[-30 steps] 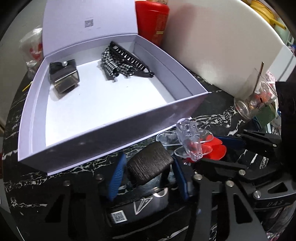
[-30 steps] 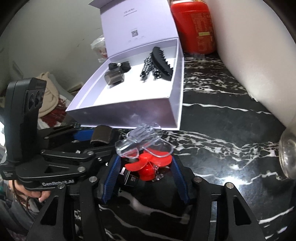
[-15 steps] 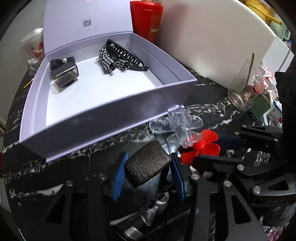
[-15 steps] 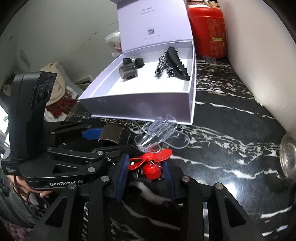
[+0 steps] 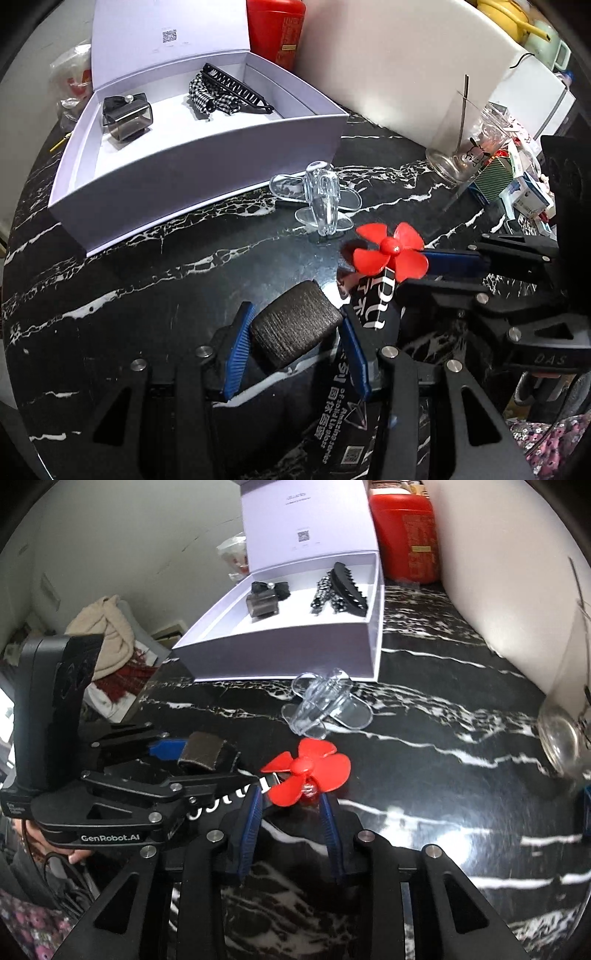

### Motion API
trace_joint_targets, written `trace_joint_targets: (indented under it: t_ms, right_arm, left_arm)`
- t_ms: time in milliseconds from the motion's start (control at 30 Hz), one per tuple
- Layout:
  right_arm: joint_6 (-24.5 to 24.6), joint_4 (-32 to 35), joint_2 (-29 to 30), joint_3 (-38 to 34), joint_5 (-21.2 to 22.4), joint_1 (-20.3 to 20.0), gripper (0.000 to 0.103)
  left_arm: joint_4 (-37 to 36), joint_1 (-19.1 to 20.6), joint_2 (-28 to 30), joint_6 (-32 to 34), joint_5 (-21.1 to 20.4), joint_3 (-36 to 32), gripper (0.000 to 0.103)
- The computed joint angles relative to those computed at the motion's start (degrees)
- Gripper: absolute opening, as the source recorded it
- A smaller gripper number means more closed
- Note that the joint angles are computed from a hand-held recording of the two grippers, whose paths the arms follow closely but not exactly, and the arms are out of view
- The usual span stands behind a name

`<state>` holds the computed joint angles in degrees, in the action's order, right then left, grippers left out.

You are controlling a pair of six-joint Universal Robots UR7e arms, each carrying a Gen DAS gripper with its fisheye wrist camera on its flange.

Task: Organize rigid objects
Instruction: 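Lift the hair tie and red fan and carry both toward the white box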

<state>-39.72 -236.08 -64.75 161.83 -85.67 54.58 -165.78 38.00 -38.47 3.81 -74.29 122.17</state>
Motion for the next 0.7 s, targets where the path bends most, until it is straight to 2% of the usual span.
trace_joint_targets:
  t_ms: [67, 167, 233, 333, 400, 633, 700]
  right_arm:
    - [0.7, -2.3, 0.9, 0.3, 0.9, -0.8, 0.032]
    - [2.2, -1.9, 0.0, 0.4, 3.9, -2.8, 0.033]
    - [2.8, -2.2, 0.0, 0.3, 5.0, -3.4, 0.038]
    - [3.2, -5.1, 2.1, -0.6, 2.6, -1.7, 0.044]
    - [3.2, -6.1, 3.2, -1.2, 1.1, -0.6, 0.053]
    - [2.5, -4.6, 3.6, -3.0, -1.2, 1.6, 0.054]
    - [2.3, -1.6, 1.9, -2.9, 0.3, 1.0, 0.047]
  left_arm:
    - [-1.0, 0.0, 0.1, -0.5, 0.5, 0.2, 0.046]
    - [-2.4, -0.2, 0.6, -1.4, 2.8, 0.3, 0.046]
    - [-2.8, 0.0, 0.7, -1.8, 3.4, 0.1, 0.046]
    - [-3.3, 0.2, 0.9, -2.3, 4.4, -0.1, 0.046]
    - [-3.5, 0.3, 1.0, -2.3, 4.8, -0.1, 0.046]
    - [-4.8, -0.6, 2.2, -2.3, 7.6, -0.4, 0.046]
    - [-5.3, -0.6, 2.4, -2.6, 7.8, -0.4, 0.046]
